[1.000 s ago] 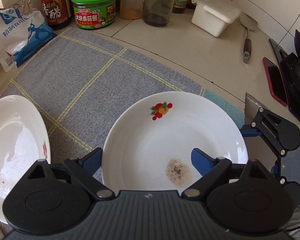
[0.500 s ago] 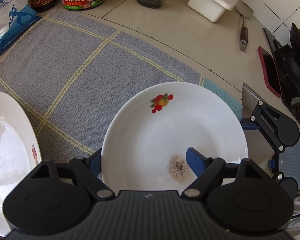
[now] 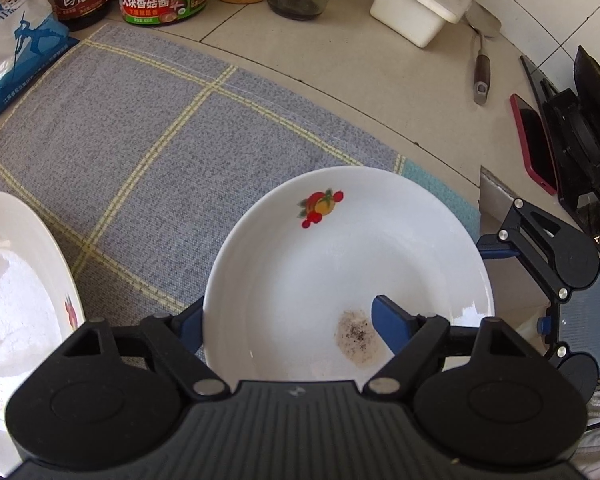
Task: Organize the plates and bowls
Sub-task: 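Lift the stained plate with the left gripper and set it down near the jars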
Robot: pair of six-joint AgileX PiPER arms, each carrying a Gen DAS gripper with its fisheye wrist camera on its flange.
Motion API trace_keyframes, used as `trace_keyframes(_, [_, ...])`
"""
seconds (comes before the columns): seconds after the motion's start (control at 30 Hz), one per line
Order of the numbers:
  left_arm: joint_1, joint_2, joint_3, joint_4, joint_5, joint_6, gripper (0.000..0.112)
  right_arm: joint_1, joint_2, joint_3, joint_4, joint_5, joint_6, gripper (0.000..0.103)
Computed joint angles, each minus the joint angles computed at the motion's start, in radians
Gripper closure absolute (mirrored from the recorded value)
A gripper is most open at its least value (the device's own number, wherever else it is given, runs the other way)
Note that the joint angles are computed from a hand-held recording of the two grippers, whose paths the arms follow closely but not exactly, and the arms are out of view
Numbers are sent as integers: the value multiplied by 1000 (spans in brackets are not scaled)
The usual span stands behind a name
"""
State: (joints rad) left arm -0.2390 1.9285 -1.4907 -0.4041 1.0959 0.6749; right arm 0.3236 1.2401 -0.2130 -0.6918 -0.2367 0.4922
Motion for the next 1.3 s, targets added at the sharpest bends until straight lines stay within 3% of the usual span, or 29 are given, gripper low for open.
trace_keyframes(0.27, [8,29,-88,-19,17,6,30,-27,10,-52,-68,28,34,0])
trace_keyframes(0.37, [8,59,-145,-19,22,-1,30,-26,33,-79,27,38,-77,0])
trace_keyframes(0.8, [0,261,-459,-14,70,-43,30,-143,209,-228,-62,-21,-65,0])
trace_keyframes(1.3, [-2,380,-599,-13,78,-67,30,-174,336,-309,-39,-38,-80,0])
